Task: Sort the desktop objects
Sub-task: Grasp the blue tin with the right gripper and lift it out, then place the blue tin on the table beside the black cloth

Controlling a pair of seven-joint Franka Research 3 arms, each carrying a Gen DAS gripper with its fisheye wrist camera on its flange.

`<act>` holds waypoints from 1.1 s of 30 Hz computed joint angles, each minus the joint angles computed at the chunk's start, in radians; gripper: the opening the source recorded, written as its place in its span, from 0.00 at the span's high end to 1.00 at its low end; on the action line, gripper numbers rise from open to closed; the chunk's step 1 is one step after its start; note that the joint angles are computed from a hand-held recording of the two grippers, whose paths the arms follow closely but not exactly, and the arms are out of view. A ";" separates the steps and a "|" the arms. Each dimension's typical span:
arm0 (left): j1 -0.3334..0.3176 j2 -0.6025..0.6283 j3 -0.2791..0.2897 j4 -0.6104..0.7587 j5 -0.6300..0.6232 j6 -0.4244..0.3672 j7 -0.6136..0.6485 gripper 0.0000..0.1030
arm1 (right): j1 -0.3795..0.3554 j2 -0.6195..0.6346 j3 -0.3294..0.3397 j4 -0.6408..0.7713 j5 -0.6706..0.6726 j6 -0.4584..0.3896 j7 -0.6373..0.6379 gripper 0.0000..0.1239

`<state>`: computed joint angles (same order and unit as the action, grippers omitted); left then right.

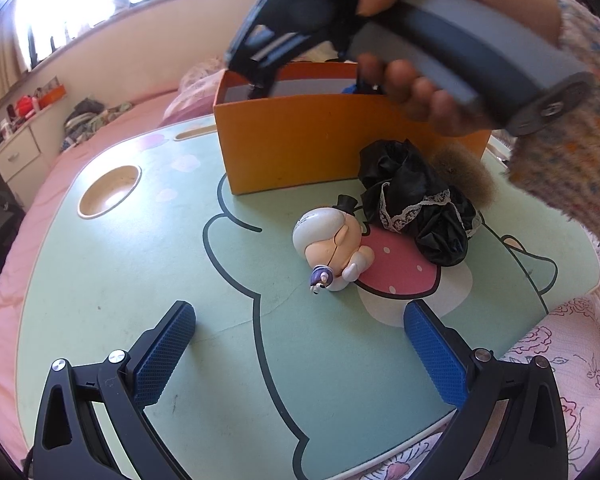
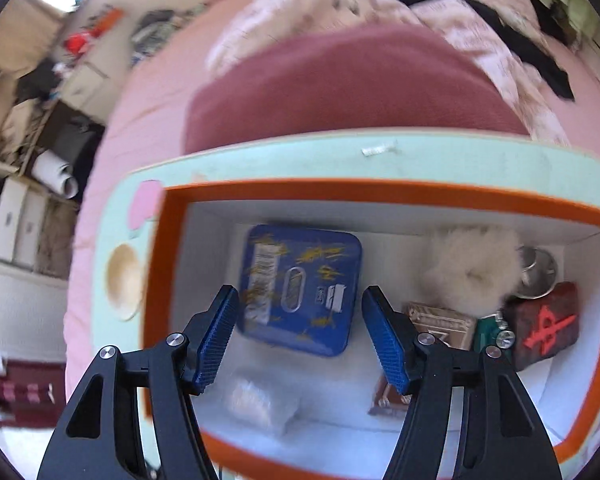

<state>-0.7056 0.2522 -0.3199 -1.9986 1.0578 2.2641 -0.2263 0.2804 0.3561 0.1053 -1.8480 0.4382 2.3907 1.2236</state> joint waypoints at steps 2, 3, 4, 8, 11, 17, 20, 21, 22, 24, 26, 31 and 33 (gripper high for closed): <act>0.001 -0.003 0.001 -0.002 0.004 0.003 -0.001 0.00 | 0.025 0.003 -0.011 0.000 -0.045 0.028 0.034 0.44; 0.002 -0.003 0.001 -0.001 0.005 0.003 -0.001 0.00 | 0.035 0.005 -0.014 0.001 -0.067 0.037 0.046 0.43; 0.002 -0.002 0.001 0.000 0.005 0.003 0.000 0.00 | 0.047 0.008 -0.019 0.003 -0.098 0.049 0.059 0.43; 0.003 0.002 0.003 0.010 0.010 0.004 0.000 0.00 | 0.061 -0.008 -0.019 -0.036 -0.146 0.106 0.078 0.43; 0.000 0.005 0.006 0.018 0.019 -0.001 -0.004 0.00 | 0.047 -0.020 -0.009 -0.050 -0.134 0.115 0.058 0.46; 0.004 0.005 0.012 0.014 0.049 0.011 -0.025 0.00 | -0.103 -0.116 0.081 -0.118 0.309 0.067 -0.289 0.46; 0.009 0.004 0.015 0.010 0.060 0.021 -0.031 0.00 | -0.139 -0.274 0.050 -0.241 0.491 0.032 -0.502 0.46; 0.010 0.002 0.015 0.006 0.063 0.024 -0.035 0.00 | -0.147 -0.340 0.026 -0.295 0.530 0.015 -0.574 0.46; 0.012 0.002 0.015 0.004 0.065 0.026 -0.036 0.00 | -0.150 -0.408 0.000 -0.358 0.553 0.010 -0.644 0.46; 0.014 -0.001 0.014 0.000 0.067 0.028 -0.037 0.00 | -0.144 -0.516 -0.043 -0.478 0.568 0.054 -0.733 0.46; 0.013 0.002 0.013 0.002 0.067 0.024 -0.036 0.00 | -0.138 -0.574 -0.081 -0.573 0.555 0.112 -0.795 0.46; 0.007 0.006 0.010 0.004 0.073 0.020 -0.051 0.00 | -0.129 -0.499 -0.128 -0.631 0.483 0.256 -0.765 0.45; 0.008 0.004 0.012 0.002 0.075 0.022 -0.052 0.00 | -0.118 -0.464 -0.124 -0.627 0.469 0.292 -0.739 0.45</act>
<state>-0.6974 0.2564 -0.3082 -1.9962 1.1324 2.2860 -0.2784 0.1620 -0.1076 -0.0189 -2.4747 0.9075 2.6825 0.4841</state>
